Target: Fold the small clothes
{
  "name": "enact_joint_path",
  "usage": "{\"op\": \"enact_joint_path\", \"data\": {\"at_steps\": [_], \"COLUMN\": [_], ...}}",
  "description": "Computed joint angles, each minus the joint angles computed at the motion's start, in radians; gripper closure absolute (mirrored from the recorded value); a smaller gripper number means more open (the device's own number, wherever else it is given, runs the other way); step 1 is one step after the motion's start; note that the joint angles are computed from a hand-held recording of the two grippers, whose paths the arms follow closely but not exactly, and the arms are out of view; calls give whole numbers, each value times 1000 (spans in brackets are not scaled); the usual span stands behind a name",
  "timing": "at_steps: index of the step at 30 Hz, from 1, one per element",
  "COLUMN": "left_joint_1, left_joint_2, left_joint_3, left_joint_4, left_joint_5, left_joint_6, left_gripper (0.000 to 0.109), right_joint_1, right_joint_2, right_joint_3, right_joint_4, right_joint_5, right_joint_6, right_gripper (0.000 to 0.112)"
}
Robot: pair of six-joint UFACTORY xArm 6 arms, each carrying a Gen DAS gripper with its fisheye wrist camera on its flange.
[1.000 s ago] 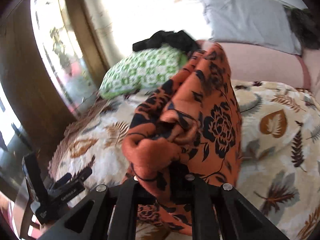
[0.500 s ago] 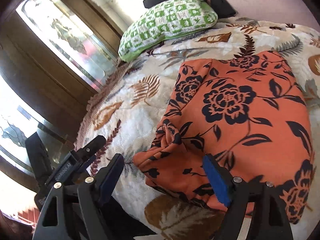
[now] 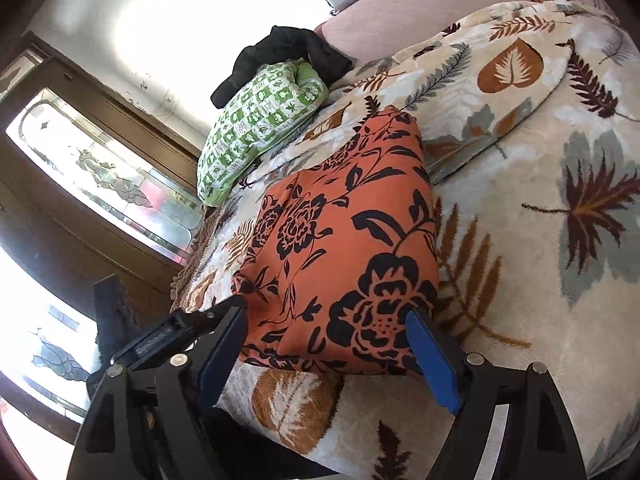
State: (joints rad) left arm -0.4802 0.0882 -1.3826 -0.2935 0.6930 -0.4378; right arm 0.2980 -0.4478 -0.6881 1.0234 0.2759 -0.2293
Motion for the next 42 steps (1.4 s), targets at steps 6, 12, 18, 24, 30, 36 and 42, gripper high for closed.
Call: {"op": "enact_joint_path", "data": {"at_steps": [6,12,18,24,30,36,42], "left_joint_1": [-30,-4,5,-37,-69,-19,8], "left_joint_2": [-114,-91,-120,-165,71,161,125], "left_joint_3": [139,192,173,109,-181,-190,-105], "left_joint_4": [102,-86,-45,349,435,479,393], "left_joint_5": [-125,-125,-38,-47,32,100,13], "left_joint_6": [-121,-82,-84,-218,-24,-122,-72], "left_gripper": [101,97,87,53,53,34,32], "right_joint_1": [-58,-105,-118,-135,-179,-302,-351], "right_joint_2": [-19,-29,-42,-43,-31,45,286], "right_joint_3": [21,33,40,36,35,-26,-214], "right_joint_4": [201,285,314,357,407,383,353], "right_joint_5": [52,116,120,132,216,409,581], "right_joint_6": [-155,-219,-239,-264,-265,-213,-156], "right_gripper": [29,29,29,29,29,29,26]}}
